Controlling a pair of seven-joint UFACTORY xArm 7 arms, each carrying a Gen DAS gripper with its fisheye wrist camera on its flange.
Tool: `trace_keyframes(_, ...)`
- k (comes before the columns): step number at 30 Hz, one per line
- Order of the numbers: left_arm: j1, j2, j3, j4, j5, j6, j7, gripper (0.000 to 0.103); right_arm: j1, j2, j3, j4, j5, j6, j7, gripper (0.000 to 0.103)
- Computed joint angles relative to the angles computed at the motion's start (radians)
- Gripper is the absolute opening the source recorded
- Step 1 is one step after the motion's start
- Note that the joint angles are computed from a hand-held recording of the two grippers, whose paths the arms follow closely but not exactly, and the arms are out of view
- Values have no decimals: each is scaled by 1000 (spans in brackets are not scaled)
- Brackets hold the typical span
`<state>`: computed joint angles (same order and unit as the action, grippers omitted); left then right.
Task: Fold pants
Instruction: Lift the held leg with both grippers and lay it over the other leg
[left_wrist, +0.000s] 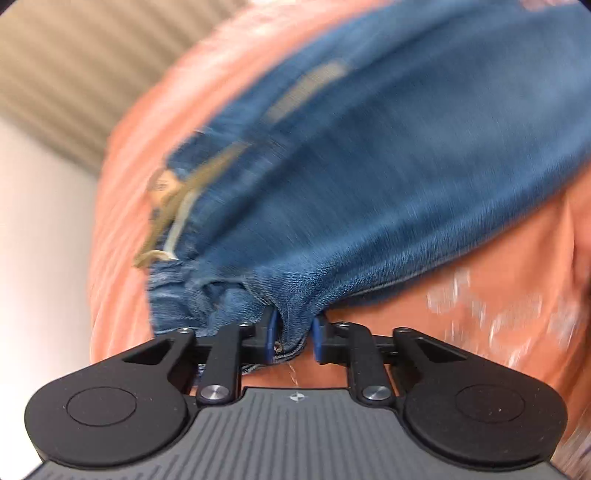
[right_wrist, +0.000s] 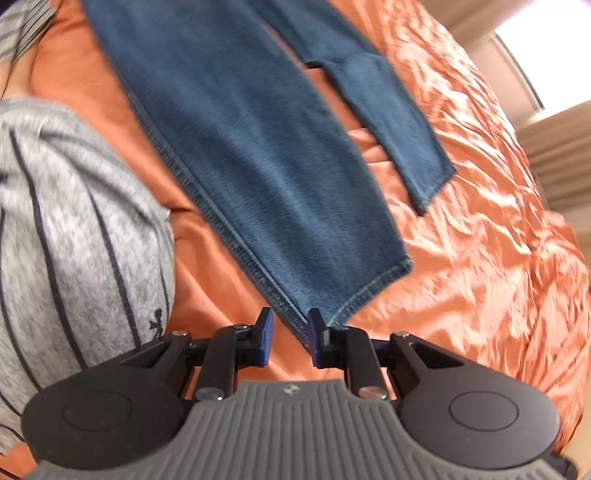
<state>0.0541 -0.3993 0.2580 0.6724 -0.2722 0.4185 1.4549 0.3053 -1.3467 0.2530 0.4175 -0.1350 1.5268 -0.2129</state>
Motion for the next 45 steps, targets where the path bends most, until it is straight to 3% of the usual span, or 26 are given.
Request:
trace_keyframes(2, 7, -11, -19, 18, -14, 7, -60, 12, 13, 3, -21, -34, -12, -25, -33, 14)
trace_keyframes(7, 58, -40, -101, 24, 71, 20, -252, 10, 33, 17, -70, -112, -30, -75, -134, 15)
trace_keyframes(12, 76, -8, -129, 46, 159, 7, -386, 10, 41, -26, -77, -185, -27, -134, -184, 14)
trace_keyframes(16, 85, -35, -139, 33, 205, 18, -479, 10, 31, -82, -57, -192, -23, -119, -182, 9)
trace_keyframes(21, 55, -49, -116, 38, 193, -7, -537, 9, -41, -134, -41, -134, -47, -156, -102, 3)
trace_keyframes(27, -7, -67, -71, 106, 117, -24, -553, 8, -167, -118, -66, -15, -126, -293, -51, 0)
trace_keyframes(30, -35, -42, -56, 198, 73, 11, -569, 8, -245, -28, -104, 63, -142, -385, -20, 0)
trace_keyframes(34, -29, 61, -106, 340, 81, 17, -641, 7, -346, 157, -130, 142, -162, -526, 33, 0)
trace_keyframes(40, 3, 285, -205, 562, 217, 50, -794, 7, -460, 506, -134, 232, -217, -732, 111, 0)
trace_keyframes(45, -13, 507, -236, 759, 360, 71, -915, 8, -533, 846, -124, 366, -309, -882, 196, 0)
